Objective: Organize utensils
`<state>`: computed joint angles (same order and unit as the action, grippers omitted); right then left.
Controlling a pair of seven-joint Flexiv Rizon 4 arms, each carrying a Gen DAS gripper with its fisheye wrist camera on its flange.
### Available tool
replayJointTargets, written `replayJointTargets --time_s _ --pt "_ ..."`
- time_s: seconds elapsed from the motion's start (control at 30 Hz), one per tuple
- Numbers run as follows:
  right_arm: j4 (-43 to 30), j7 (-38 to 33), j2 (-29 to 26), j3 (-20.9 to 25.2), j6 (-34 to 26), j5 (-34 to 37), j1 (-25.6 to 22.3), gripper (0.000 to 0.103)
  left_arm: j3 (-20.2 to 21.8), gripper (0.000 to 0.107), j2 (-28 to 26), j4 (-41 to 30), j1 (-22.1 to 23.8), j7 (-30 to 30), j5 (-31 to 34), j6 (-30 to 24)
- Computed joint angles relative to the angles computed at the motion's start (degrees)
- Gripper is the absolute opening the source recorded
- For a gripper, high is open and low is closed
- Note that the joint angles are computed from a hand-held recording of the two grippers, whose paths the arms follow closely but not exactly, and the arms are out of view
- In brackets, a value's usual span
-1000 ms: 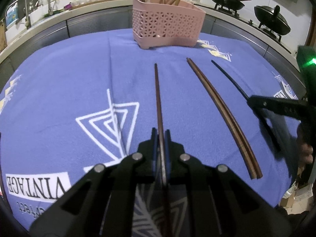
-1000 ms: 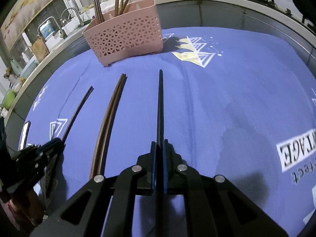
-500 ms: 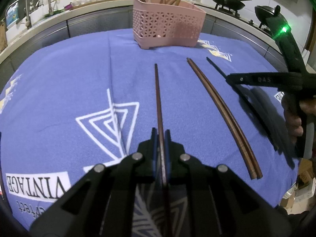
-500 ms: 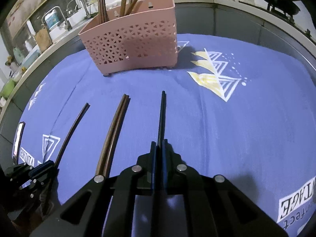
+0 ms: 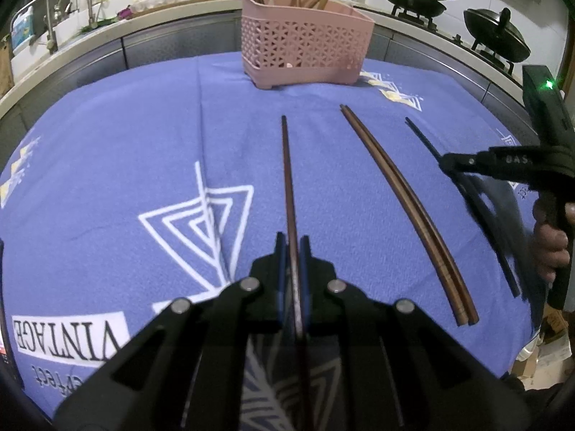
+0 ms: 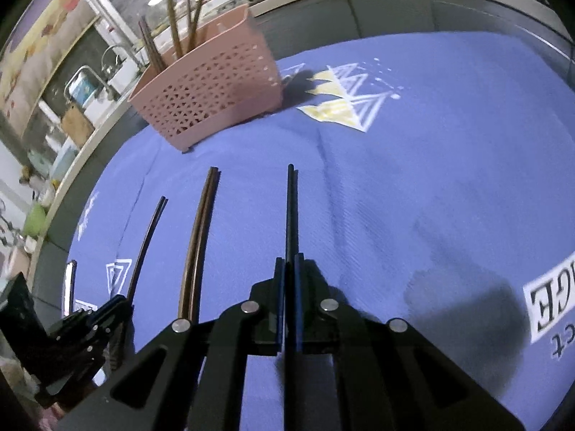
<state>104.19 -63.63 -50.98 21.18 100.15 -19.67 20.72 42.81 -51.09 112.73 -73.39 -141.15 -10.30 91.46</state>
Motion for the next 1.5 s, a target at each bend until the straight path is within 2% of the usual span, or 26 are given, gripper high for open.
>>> replayJointTargets --time_s 0.17,0.27,0.33,0.5,0.63,0.77,0.83,0.93,1.0,1.03,1.07,1.1,1.13,1.17,1.23,1.3,1.37,1.47,1.5 --pt "1.83 0.24 1.78 -3.56 0.83 1.05 3.12 0.005 -1.1 0.008 0.85 -0.14 1.21 0.87 0.53 -0.38" --pt "2.45 -0.08 2.65 -6.33 0.95 1.35 5.61 0.005 -4.13 0.026 2.4 -0.71 4.62 3.07 1.84 -0.04" --pt "2.07 -0.1 2.73 -6.67 0.2 1.37 6.02 0.006 -3.94 0.045 2.27 -2.03 4.95 3.64 2.37 -2.15" --pt "0.3 -1.22 2.84 -8.68 -2.33 0.79 7.92 0.006 -4.27 0.046 2.3 -5.19 7.21 3.84 6.26 -6.2" --pt "-2.9 -2.47 2.45 -10.42 -6.43 -0.12 9.9 0.006 -8.75 0.046 4.36 -5.56 13.22 4.82 9.06 -5.28" --pt "-6.72 -4.41 1.05 -8.28 -10.32 -0.29 8.76 0.006 -14.39 0.046 6.38 -5.87 20.31 6.57 11.42 -4.45" --pt "-7.6 -5.85 0.63 -7.95 -10.74 -0.35 8.7 0.006 -16.34 0.046 6.75 -6.44 22.8 7.35 12.08 -4.6" --pt "-7.92 -7.01 0.44 -10.23 -9.66 -0.5 10.65 0.005 -17.78 0.046 6.46 -8.78 25.25 8.66 13.04 -6.66" --pt "-8.71 -7.9 0.02 -8.88 -10.29 -0.26 9.78 0.005 -17.29 0.043 5.73 -11.25 25.58 8.93 14.58 -9.3" --pt "-9.42 -8.64 -0.39 -6.76 -11.25 0.07 8.23 0.005 -16.41 0.028 5.17 -12.72 25.15 8.73 15.63 -11.01" --pt "-10.02 -9.56 -0.83 -4.67 -11.79 0.52 6.71 0.005 -16.81 0.02 5.15 -14.02 25.9 8.18 17.74 -12.46" --pt "-9.72 -10.6 -0.78 -2.81 -10.6 1.2 5.31 0.005 -19.08 0.006 5.62 -13.45 28.04 10.0 16.65 -11.09" --pt "-8.97 -11.18 -0.26 -2.69 -8.95 1.6 5.21 0.005 -20.88 0.006 6.01 -13.05 29.59 10.98 15.72 -10.52" --pt "-8.17 -11.59 0.26 -2.85 -7.29 1.87 5.32 0.005 -20.8 0.006 6.27 -13.63 29.74 9.42 17.12 -11.67" --pt "-5.83 -12.34 1.66 -3.02 -2.55 2.22 5.28 0.005 -19.09 0.006 6.72 -13.58 28.52 6.82 19.32 -10.65" --pt "-3.56 -12.54 3.11 -3.67 2.54 2.36 5.62 0.005 -18.2 0.005 8.53 -11.59 28.01 3.99 20.82 -6.14" --pt "-1.66 -12.49 4.5 -5.25 7.25 2.42 6.76 0.005 -13.88 0.005 10.42 -9.57 24.3 0.99 21.7 -1.66" --pt "-0.14 -12.33 5.96 -7.2 13.74 2.47 8.49 0.005 -5.96 0.005 11.64 -7.83 17.2 -0.92 21.08 2.16" --pt "-0.02 -12.16 6.25 -7.96 15.24 2.64 9.22 0.005 -2.04 0.005 11.84 -7.23 13.65 -1.66 20.75 3.18"
